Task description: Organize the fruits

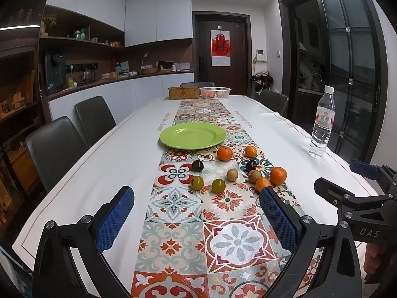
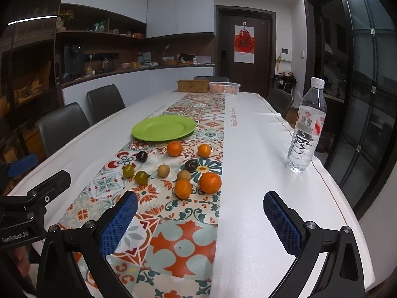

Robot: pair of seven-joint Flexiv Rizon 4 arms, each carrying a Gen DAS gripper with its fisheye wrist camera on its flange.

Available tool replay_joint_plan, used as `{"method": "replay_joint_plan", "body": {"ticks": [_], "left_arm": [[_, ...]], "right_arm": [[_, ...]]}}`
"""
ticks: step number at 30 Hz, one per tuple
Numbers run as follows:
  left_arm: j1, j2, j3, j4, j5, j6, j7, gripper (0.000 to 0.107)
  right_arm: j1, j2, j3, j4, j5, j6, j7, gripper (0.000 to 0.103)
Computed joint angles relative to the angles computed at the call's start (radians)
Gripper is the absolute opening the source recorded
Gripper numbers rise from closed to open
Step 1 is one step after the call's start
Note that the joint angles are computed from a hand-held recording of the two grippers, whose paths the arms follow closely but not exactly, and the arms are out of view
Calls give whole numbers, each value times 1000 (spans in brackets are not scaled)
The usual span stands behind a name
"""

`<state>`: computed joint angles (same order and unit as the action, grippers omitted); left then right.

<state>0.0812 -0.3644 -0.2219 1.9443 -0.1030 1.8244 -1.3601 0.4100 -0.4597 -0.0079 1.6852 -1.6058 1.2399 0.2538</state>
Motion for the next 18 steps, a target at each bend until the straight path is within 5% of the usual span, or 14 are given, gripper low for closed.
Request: {"method": "replay_joint_plan", "body": {"ticks": [8, 18], "left_arm": [[-7, -29, 16, -19, -2, -8, 9, 103], [130, -81, -144, -57, 59, -23, 75, 85]], "right_arm": [[4, -19, -7, -13, 10, 6, -23, 102], [16, -68, -26, -71, 11, 25, -71, 99]]}}
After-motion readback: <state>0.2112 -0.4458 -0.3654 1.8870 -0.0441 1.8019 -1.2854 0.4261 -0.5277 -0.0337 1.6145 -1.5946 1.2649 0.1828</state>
